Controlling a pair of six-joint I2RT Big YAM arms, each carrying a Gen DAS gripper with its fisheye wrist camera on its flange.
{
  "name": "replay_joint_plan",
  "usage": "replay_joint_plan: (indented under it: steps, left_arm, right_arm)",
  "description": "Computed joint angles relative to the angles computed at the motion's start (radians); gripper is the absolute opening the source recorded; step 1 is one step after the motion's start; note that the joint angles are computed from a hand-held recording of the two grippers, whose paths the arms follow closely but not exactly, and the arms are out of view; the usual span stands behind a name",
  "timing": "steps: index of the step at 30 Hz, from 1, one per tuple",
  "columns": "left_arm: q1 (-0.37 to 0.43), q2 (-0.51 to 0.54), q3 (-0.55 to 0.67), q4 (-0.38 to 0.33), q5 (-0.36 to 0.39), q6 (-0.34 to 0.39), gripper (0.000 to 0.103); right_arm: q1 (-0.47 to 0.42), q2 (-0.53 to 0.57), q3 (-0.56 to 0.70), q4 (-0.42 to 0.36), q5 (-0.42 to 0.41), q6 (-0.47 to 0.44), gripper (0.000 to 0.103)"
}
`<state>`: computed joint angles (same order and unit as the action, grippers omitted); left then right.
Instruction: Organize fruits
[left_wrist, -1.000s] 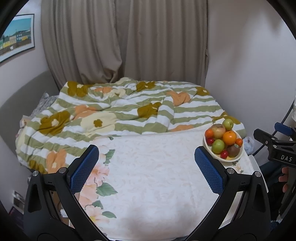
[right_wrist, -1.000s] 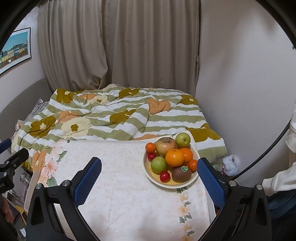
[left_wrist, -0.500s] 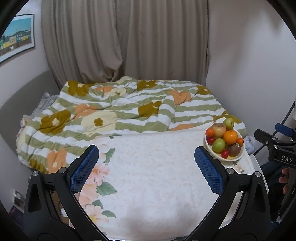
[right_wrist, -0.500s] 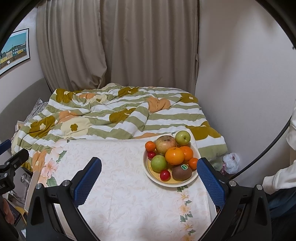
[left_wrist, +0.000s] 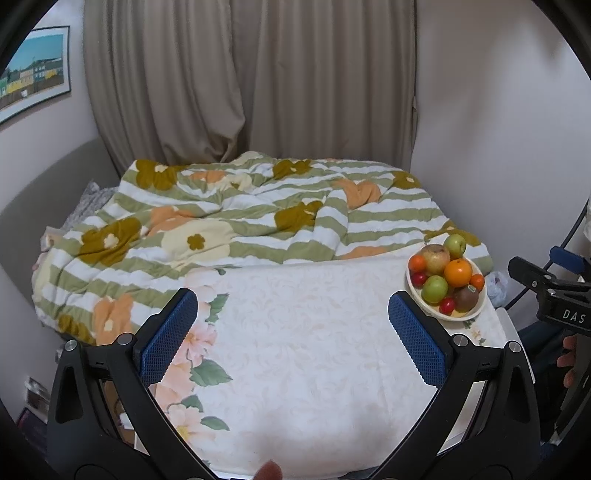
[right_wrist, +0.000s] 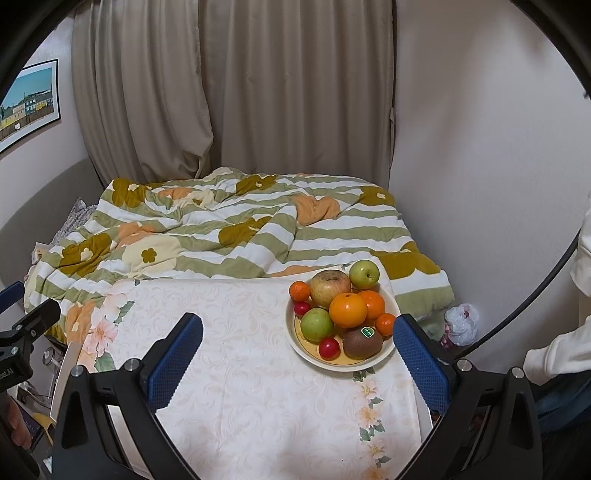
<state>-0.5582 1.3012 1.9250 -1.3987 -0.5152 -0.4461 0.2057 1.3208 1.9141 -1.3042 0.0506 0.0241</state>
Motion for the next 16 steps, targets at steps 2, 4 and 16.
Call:
replay_joint_plan:
  steps: [2,4,16]
  left_arm:
    - [-0.003,-0.005,-0.003,0.001,-0.007,-0.002,0.103]
    - [-0.014,-0.001,0.001,-0.01,-0.027,-0.008,0.103]
    - [-0.03,-0.013,-0.008,-0.02,-0.066,-0.015,0.103]
  right_arm:
    - [0.005,-0.002,-0.003,0.001,0.004,0.003,0.103]
    - [0.0,-0.003,-0.004,0.002,-0.001,0.001,0.103]
    - [0.002,-0.004,-0.004,-0.002,0.001,0.011,0.103]
